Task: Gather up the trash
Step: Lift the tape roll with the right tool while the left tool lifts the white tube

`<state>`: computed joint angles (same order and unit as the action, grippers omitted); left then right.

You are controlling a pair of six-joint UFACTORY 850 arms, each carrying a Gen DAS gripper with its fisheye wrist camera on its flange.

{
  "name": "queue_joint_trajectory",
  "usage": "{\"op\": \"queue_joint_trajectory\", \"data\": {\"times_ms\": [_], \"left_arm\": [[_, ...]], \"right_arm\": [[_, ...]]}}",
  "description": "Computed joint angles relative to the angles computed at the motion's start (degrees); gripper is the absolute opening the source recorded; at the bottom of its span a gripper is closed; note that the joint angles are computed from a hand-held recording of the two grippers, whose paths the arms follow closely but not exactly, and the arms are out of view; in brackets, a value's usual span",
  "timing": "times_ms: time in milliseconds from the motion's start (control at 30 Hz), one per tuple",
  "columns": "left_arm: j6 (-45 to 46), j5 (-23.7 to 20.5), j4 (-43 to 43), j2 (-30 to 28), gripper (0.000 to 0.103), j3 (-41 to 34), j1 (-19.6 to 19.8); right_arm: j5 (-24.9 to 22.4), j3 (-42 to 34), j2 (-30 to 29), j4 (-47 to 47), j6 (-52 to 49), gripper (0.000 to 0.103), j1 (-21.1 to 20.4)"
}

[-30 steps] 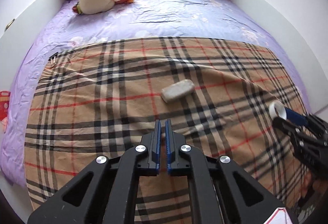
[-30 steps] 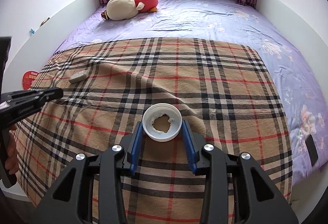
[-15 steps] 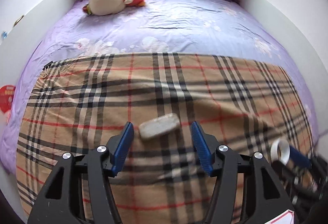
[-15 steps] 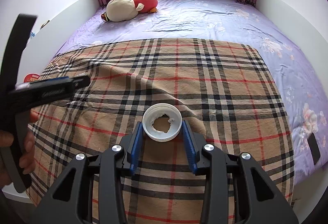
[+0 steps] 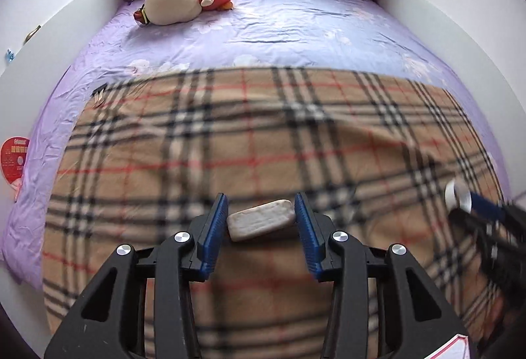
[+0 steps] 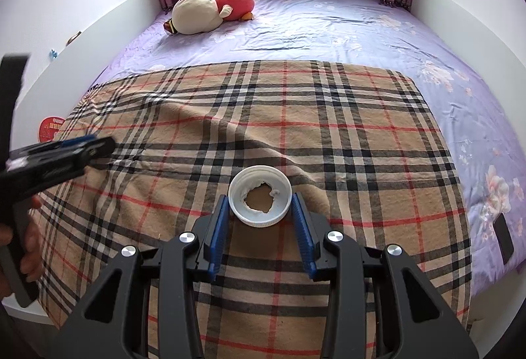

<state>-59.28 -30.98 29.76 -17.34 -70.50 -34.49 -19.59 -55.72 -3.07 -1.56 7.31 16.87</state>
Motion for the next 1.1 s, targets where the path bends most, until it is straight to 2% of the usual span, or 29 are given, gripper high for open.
{"op": "queue_joint_trajectory", "data": {"times_ms": [133, 233, 300, 633, 933, 1100], "left_arm": [[1.12, 1.89, -0.97, 3.22, 0.043, 3.91, 0.03], [0.10, 3.32, -0.75, 3.75, 0.044, 4.59, 0.20], [-1.22, 3.99, -0.17, 4.14, 0.050, 5.15, 0.10], [-7.52, 2.69, 2.96, 4.15, 0.054, 5.40, -0.89], [-24.06, -1.13, 8.38, 3.86, 0.056, 5.05, -2.07], [-28.69, -5.05, 11.29, 2.17, 0.055, 3.21, -3.38]], "right_arm": [[0.15, 0.53, 0.39, -4.10, 2.71, 0.041, 0.62], [0.27, 0.76, 0.47, -11.51, 10.06, 0.071, 1.37], [0.28, 0.75, 0.29, -11.16, 9.93, 0.071, 1.19], [0.06, -0.81, -1.55, -15.69, 14.60, 0.072, 2.12], [-0.20, -1.13, -1.85, -15.87, 15.27, 0.072, 2.17], [-0.12, -1.13, -1.87, -15.00, 14.42, 0.072, 2.05]]}}
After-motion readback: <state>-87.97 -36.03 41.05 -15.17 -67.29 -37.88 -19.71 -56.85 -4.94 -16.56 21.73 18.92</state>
